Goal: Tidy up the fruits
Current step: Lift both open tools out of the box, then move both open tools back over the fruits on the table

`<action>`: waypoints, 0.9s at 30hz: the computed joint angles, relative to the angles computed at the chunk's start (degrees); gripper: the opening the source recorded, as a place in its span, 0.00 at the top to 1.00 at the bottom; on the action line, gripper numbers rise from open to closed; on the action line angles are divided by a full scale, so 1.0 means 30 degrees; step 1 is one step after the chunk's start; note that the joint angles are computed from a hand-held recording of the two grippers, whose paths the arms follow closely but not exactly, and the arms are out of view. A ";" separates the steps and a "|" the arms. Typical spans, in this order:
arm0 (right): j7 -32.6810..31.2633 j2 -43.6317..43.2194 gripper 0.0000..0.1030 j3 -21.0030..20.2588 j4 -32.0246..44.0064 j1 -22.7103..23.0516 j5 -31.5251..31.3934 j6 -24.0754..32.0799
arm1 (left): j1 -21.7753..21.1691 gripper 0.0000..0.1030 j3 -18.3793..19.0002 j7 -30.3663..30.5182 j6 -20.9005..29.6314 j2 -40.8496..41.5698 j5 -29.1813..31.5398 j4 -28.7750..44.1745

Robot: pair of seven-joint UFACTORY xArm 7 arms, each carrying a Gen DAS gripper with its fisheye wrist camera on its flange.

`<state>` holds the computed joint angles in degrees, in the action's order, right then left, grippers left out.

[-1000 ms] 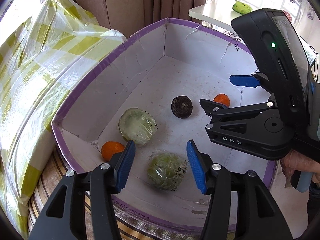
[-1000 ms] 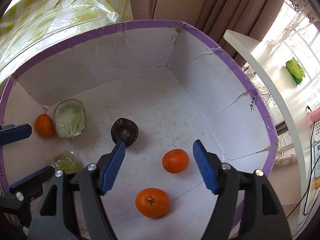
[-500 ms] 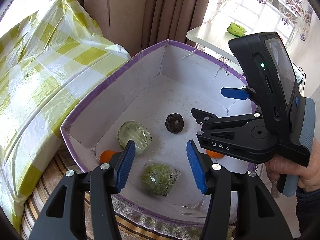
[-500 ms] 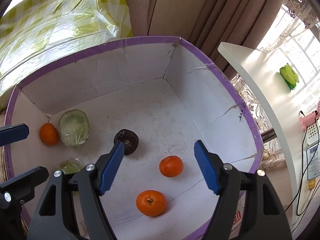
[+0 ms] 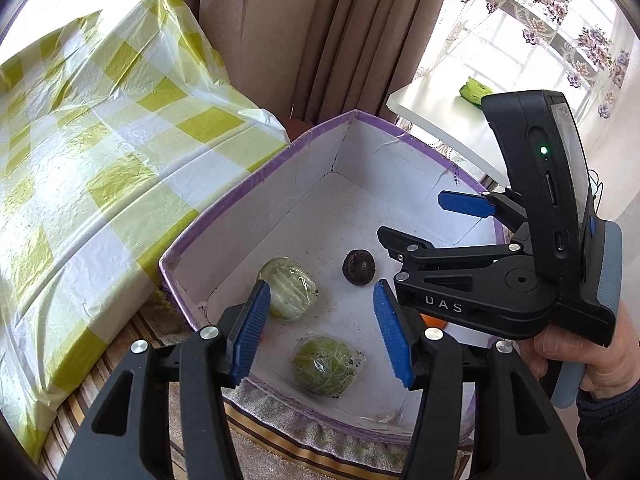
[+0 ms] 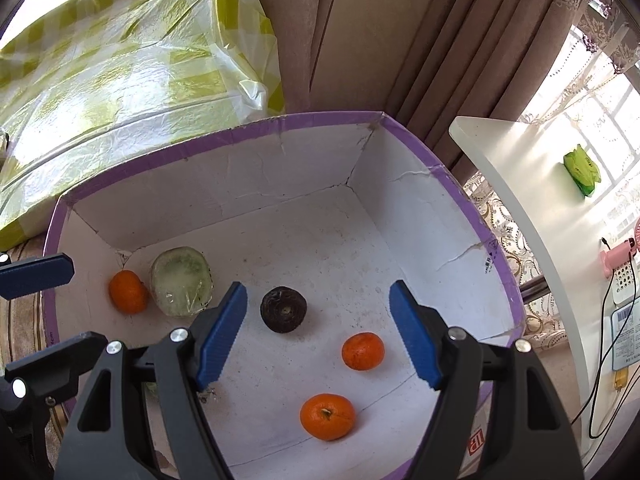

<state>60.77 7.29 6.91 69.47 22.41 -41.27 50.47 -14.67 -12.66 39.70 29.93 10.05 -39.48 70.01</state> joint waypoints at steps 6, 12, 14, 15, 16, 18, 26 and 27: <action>-0.0134 0.0306 0.29 -0.0002 0.0739 0.0135 -0.0166 -0.0068 | 0.0187 0.44 0.0082 0.0352 -0.2564 -0.0651 -0.0832 -0.0731; -0.0289 0.0819 0.29 -0.0088 0.1570 0.0527 -0.0498 -0.0430 | 0.0446 0.44 0.0468 -0.0707 -0.3573 -0.0662 -0.0375 -0.0736; -0.0143 0.0807 0.29 -0.0125 0.1631 0.0594 -0.0595 -0.1128 | 0.0597 0.43 0.0570 -0.1101 -0.3983 -0.0705 -0.0124 -0.0800; -0.0125 0.0855 0.29 -0.0141 0.1739 0.0616 -0.0560 -0.1396 | 0.0634 0.41 0.0622 -0.1353 -0.4243 -0.0722 0.0126 -0.0852; -0.0084 0.0954 0.29 -0.0169 0.1896 0.0656 -0.0569 -0.1580 | 0.0690 0.40 0.0646 -0.1524 -0.4524 -0.0611 0.0313 -0.0802; 0.0048 0.1115 0.29 -0.0233 0.2177 0.0797 -0.0660 -0.1764 | 0.0860 0.40 0.0655 -0.1848 -0.4914 -0.0504 0.0629 -0.0779; 0.0420 0.2280 0.29 -0.0609 0.3691 0.1508 -0.1220 -0.2927 | 0.1449 0.40 0.0643 -0.3222 -0.6228 -0.0513 0.2093 -0.1142; 0.0324 0.2548 0.28 -0.0651 0.4015 0.1580 -0.1146 -0.3057 | 0.1525 0.40 0.0655 -0.3330 -0.6386 -0.0521 0.2236 -0.1208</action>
<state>61.75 14.93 4.96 81.52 27.15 -44.71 41.30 -10.09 -10.69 29.71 10.77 8.48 -32.77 66.38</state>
